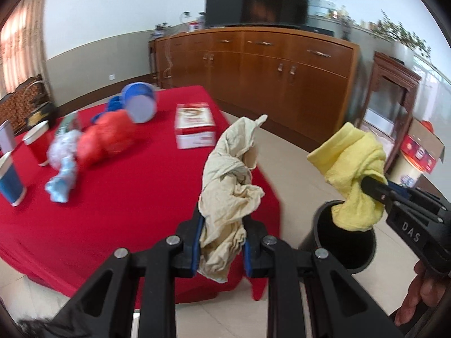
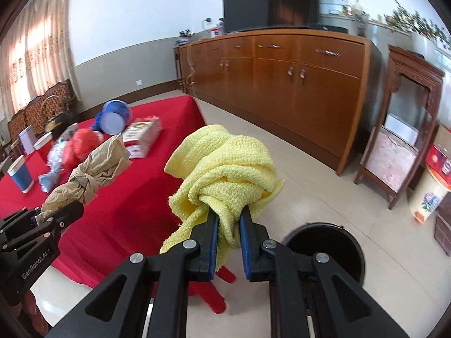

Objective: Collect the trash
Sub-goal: 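Carry both cloths over the black bin and open both grippers to drop them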

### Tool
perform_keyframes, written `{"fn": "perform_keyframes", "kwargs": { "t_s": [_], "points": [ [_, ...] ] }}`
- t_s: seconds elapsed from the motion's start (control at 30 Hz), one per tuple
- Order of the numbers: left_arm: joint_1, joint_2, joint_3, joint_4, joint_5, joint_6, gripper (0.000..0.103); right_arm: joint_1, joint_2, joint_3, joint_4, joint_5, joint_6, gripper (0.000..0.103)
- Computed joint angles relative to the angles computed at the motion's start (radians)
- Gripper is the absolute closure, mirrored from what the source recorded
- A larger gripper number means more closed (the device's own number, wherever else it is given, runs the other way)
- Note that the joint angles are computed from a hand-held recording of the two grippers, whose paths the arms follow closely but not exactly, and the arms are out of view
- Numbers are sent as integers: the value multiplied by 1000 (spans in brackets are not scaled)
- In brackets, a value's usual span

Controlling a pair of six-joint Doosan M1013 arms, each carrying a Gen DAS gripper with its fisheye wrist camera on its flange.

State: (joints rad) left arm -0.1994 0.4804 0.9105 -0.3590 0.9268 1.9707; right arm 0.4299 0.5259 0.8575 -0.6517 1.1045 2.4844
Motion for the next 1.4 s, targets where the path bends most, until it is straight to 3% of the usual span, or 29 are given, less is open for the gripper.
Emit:
{"fn": "perform_keyframes", "kwargs": {
  "t_s": [0.27,0.73,0.97,1.03,1.1,1.13,1.17,1.2,1.27,1.4],
  "points": [
    [-71,17,-4,-12,70,22,79,-45,-86,158,24,-10,19,88],
    [-182,106,-56,29,273,-78,79,-200,-134,331,260,-14,-192,88],
    [-225,167,-116,60,381,-146,77,-268,-150,434,374,-73,-273,87],
    [-233,181,-126,56,404,-172,72,-284,-153,458,407,-98,-303,87],
    [-238,192,-133,42,416,-176,44,-297,-156,482,424,-113,-330,82],
    [-242,190,-127,74,403,-180,25,-305,-162,500,432,-134,-341,65],
    [-246,181,-112,102,372,-187,22,-309,-164,513,417,-128,-327,35],
    [-244,171,-97,119,347,-182,21,-307,-165,518,390,-114,-302,26],
    [-241,150,-71,175,309,-159,9,-303,-176,537,335,-114,-247,22],
    [-233,107,-17,262,221,-140,6,-291,-178,519,310,-80,-169,9]
  ]
}}
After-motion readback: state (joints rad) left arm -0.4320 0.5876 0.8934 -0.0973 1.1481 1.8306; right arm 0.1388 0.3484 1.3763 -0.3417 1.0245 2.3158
